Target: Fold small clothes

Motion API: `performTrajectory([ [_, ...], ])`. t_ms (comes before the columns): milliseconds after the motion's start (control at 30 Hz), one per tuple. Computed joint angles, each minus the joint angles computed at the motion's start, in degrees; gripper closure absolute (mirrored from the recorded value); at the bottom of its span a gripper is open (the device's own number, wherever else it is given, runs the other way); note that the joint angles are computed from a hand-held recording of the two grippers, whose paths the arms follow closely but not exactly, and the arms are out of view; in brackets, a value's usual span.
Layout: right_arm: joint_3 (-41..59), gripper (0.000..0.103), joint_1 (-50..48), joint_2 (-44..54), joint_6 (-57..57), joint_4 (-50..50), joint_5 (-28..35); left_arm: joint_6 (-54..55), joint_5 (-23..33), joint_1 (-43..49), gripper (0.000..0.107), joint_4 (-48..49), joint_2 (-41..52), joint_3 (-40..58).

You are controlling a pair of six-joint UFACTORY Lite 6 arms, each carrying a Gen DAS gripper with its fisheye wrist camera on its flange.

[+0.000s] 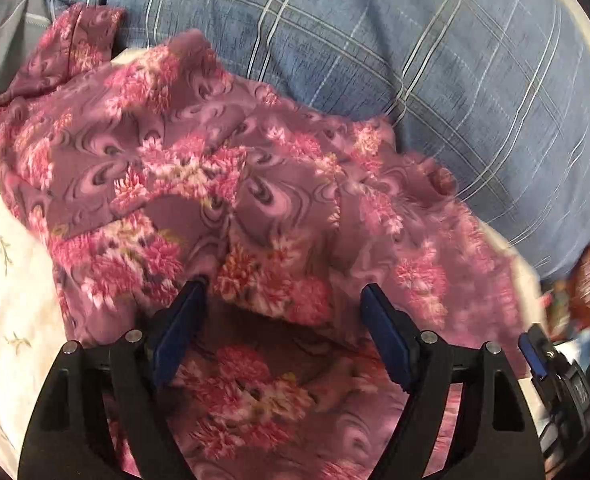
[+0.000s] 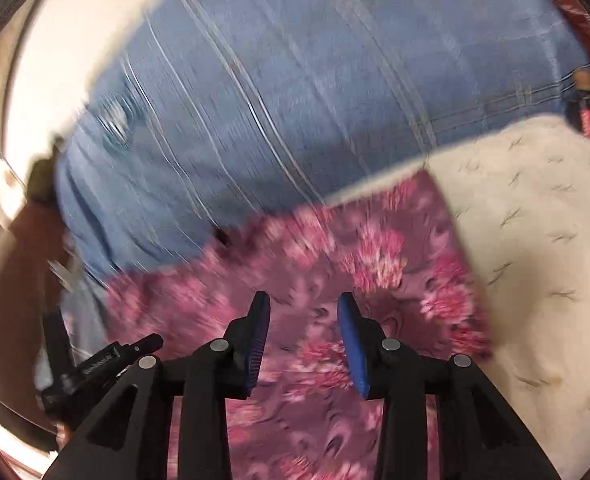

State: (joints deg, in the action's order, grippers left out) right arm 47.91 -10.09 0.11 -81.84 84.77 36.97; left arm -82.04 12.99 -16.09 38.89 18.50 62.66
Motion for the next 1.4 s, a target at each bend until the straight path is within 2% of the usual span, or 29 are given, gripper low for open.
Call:
performTrajectory([
  [33,1.8,0.070,3.3,4.3,4.3,-2.0,-5.4,0.4,2.6,-0.9,0.027,0.5,-0.1,0.9],
  [67,2.8,0.071,4.7,6.1,6.2,-3.3,-8.3,2.6,2.7,-0.7,0.027,-1.3,-0.8,0.7],
  [100,2.8,0.069,4.9,5.6,5.8,-2.7,-8.9,6.8,0.5,0.6,0.027,-5.6,-3.4,-1.4],
  [233,-2.9,0.067,5.3,-1.8,-5.4,7.1,-4.4,17.4,-1.9,7.7,0.027,-15.0,-15.7,-8.0],
  [333,-2.5,0.061,10.0,-0.8,-9.9,8.7,-5.2,35.3,0.4,17.4,0.027,-28.6,-21.0,-8.0],
  [400,-0.7,0.062,12.2,3.8,-10.9,9.3,-6.2,45.2,5.1,25.5,0.027,-32.5,-18.0,-1.9],
  [433,-1.4,0.061,13.5,6.1,-14.1,12.4,-7.6,47.3,7.3,28.9,0.027,-31.2,-15.0,1.9],
  [467,-3.4,0.061,13.3,5.9,-19.8,17.7,-6.6,50.9,10.0,32.3,0.027,-31.2,-11.3,6.6],
  [500,-5.6,0.057,12.7,4.3,-23.5,20.7,-5.3,56.9,13.1,36.3,0.027,-33.5,-6.3,12.4],
  [600,-6.5,0.056,10.1,5.0,-23.9,19.9,-0.6,74.2,21.4,45.4,0.027,-50.3,7.6,26.3],
  [667,-6.5,0.056,9.5,5.7,-23.6,20.1,1.5,80.2,26.4,49.2,0.027,-62.3,14.9,32.3],
  [733,-6.5,0.056,9.1,6.2,-23.6,20.3,2.7,86.7,27.5,51.8,0.027,-74.2,17.7,32.4],
  [800,-5.6,0.056,10.0,6.9,-23.5,21.0,2.2,94.2,25.9,53.2,0.027,-85.6,20.0,31.0],
  [967,-5.1,0.056,8.9,7.5,-22.8,20.1,3.7,95.5,23.4,54.1,0.027,-94.4,30.4,38.1],
  [1033,-5.2,0.056,8.6,7.7,-22.9,20.2,4.3,98.2,21.1,54.8,0.033,-98.4,31.2,38.1],
  [1067,-5.1,0.056,8.5,7.9,-22.9,20.1,4.6,97.8,20.7,55.1,0.040,-98.3,32.1,39.3],
  [1133,-5.0,0.056,8.3,8.2,-22.9,20.1,5.1,94.4,22.9,56.4,0.087,-96.0,36.2,44.8],
  [1200,-5.1,0.056,8.2,8.2,-23.0,20.2,5.5,95.2,25.5,58.4,0.094,-98.1,38.8,46.9],
  [1267,-5.1,0.056,8.0,8.4,-23.1,20.3,6.0,99.9,27.1,60.2,0.096,-103.4,37.6,44.1],
  [1400,-5.2,0.056,7.8,8.6,-23.2,20.5,6.5,110.2,29.4,62.0,0.096,-111.4,27.5,33.0],
])
